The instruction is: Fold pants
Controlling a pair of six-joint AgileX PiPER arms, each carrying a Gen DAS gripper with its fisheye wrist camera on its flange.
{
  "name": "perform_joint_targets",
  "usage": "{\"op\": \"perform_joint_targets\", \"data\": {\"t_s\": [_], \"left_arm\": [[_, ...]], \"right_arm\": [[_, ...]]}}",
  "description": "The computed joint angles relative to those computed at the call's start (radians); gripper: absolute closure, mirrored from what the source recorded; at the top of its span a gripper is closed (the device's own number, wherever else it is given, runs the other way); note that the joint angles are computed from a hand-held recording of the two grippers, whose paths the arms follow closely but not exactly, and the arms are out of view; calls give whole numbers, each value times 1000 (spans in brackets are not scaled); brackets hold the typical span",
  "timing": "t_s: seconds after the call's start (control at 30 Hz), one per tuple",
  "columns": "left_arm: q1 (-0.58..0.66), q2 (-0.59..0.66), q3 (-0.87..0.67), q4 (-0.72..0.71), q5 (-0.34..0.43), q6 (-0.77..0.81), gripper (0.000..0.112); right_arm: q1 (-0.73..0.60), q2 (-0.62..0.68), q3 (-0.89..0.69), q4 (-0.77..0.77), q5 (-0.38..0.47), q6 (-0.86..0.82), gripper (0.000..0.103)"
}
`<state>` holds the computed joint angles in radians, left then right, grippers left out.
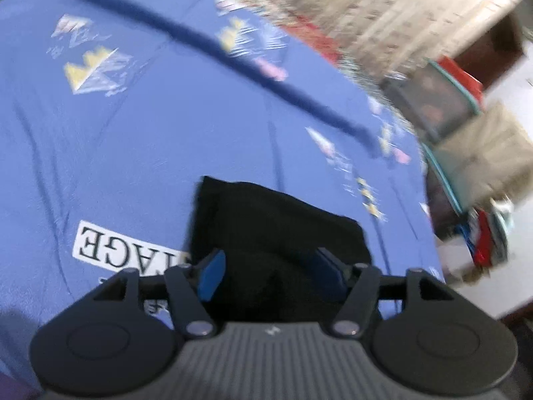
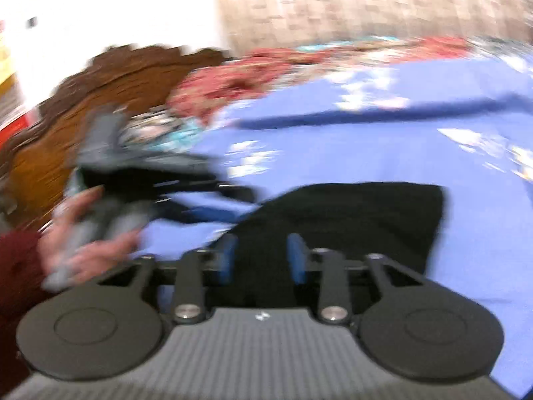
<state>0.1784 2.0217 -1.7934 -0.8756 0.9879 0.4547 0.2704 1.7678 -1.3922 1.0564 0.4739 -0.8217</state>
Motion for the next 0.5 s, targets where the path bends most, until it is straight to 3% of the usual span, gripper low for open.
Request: {"op": "perform_joint_targets", "data": {"t_s": [0.1, 0.2, 0.33, 0.4, 0.5], "left_arm": [[-52, -70, 94, 120, -68, 26, 55], [-92, -114, 206, 253, -145, 11, 54], [-63, -105, 290, 207, -173, 21, 47], [-57, -88, 285, 186, -177, 30, 45], [-90, -96, 287, 249, -218, 10, 42]], "right_arm": [[-23, 28, -3, -88, 3, 208, 85], [-23, 45, 11, -53, 1, 184, 85], [-25, 52, 44, -37, 18, 180, 89], [-44, 96, 12, -18, 29, 199, 98], [-84, 141, -28, 59, 77, 188, 102]]}}
